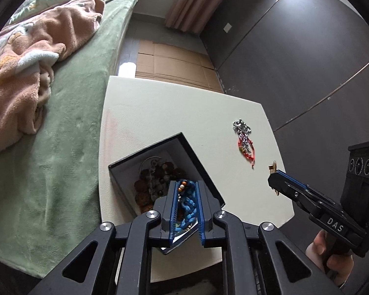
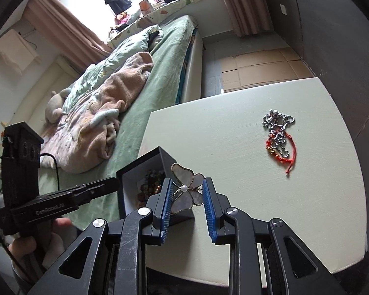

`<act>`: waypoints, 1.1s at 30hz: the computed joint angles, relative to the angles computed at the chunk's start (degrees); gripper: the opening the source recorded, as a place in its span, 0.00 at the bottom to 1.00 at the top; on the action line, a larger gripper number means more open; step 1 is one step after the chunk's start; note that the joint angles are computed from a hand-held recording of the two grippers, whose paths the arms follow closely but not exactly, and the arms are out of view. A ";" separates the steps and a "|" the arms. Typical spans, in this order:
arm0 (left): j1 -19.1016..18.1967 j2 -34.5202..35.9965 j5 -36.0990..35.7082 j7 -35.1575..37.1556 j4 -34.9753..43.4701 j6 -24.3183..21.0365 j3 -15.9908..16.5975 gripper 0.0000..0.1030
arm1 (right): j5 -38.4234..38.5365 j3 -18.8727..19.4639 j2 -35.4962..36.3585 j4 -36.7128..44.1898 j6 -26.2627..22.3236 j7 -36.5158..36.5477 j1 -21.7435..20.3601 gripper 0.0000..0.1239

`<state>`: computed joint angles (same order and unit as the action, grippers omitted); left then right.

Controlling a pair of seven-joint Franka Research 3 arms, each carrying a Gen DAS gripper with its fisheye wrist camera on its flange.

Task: Organize jewelry
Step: 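Drop the blue bracelet and butterfly pendant into the black box with both grippers, then move the left gripper to the red string bracelet on the chains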

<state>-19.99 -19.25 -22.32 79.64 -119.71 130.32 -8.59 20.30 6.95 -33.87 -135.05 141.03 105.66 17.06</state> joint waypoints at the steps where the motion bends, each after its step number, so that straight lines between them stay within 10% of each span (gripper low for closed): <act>1: 0.24 -0.60 0.39 -0.05 -0.57 0.37 0.02 0.43 | 0.24 0.13 0.26 0.28 0.10 -0.16 0.42 0.21; 4: 0.79 -2.61 1.30 -0.43 -2.48 2.32 0.31 0.75 | 0.63 0.63 1.56 1.42 0.44 -0.75 1.59 0.21; 18: 2.88 -6.35 5.99 -3.64 -5.72 2.39 2.58 0.75 | 7.80 0.04 9.55 6.15 5.23 -3.79 7.69 0.22; 30: 1.23 -5.25 4.55 -1.93 -4.92 4.60 2.46 0.90 | 6.59 0.31 5.20 2.70 2.46 -2.27 4.24 0.76; 33: 0.79 -3.98 4.33 -1.89 -3.59 4.84 1.91 0.92 | 4.24 0.25 2.14 0.67 2.01 0.40 1.97 0.77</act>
